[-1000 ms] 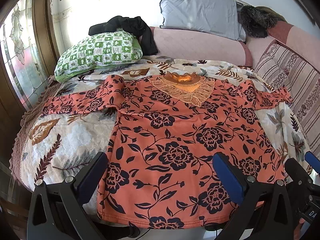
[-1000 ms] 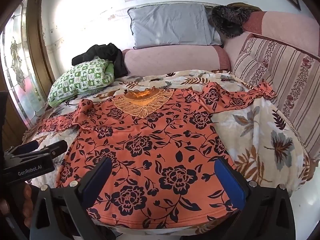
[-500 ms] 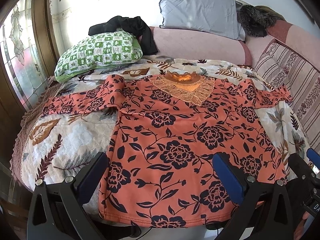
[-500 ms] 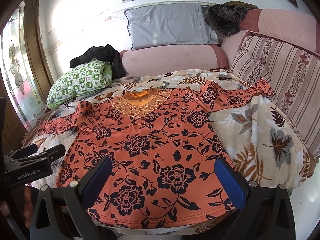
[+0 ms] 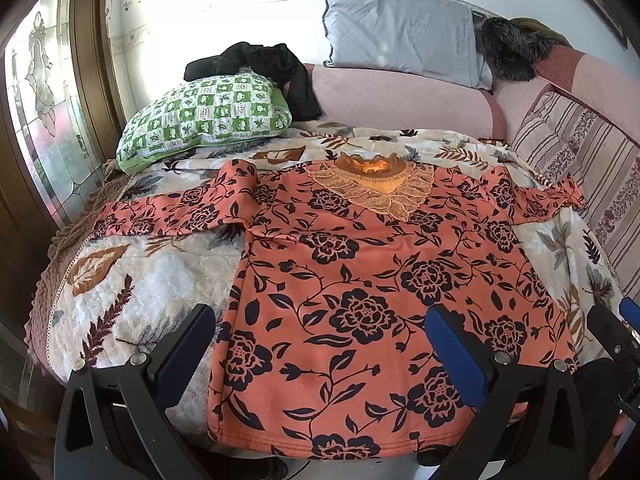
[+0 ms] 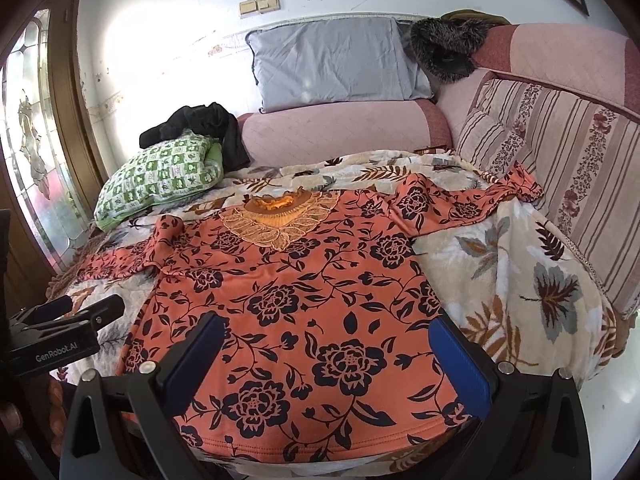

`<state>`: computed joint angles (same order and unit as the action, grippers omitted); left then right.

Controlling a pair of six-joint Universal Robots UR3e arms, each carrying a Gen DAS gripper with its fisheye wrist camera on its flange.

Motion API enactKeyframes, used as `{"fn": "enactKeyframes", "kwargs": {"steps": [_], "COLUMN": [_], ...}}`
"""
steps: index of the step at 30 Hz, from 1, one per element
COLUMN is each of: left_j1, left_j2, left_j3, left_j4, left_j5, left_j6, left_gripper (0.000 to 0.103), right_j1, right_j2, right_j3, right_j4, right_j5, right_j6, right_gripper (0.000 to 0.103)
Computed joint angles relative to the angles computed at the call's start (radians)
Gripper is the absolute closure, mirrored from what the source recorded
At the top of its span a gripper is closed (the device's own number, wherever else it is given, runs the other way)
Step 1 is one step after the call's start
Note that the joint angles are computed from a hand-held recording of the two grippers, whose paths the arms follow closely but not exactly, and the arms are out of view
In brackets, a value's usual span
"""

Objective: Fold small clothes

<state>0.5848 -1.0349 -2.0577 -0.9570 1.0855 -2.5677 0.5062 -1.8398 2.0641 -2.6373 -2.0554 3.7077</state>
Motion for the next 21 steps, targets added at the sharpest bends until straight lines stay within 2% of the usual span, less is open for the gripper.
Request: {"fn": "enactKeyframes", "kwargs": {"steps": [4, 11, 21], "left_j1": [0.017, 0.041, -0.027], "left_j2": [0.026, 0.026, -0.038], "left_j3": [-0.015, -0.054, -0.036], "left_j4": [0.015, 0.07, 0.091], "left_j5": [-0.027, -0.053, 0.04], "left_j6": [0.005, 0.004, 0.014], "left_gripper": [0.0, 0.0, 0.0], "right_j1": [-0.023, -0.011, -0.001], "right_j2": [0.001, 0.025, 0.046], "right_j3": [0.004, -0.005, -0.022], "right_j4": [0.007, -0.012, -0.007], "right_j5": [0.035, 0.029, 0.029], "right_j6": [-0.005, -0.009, -0.014], "right_gripper": [0.0, 0.0, 0.0]}}
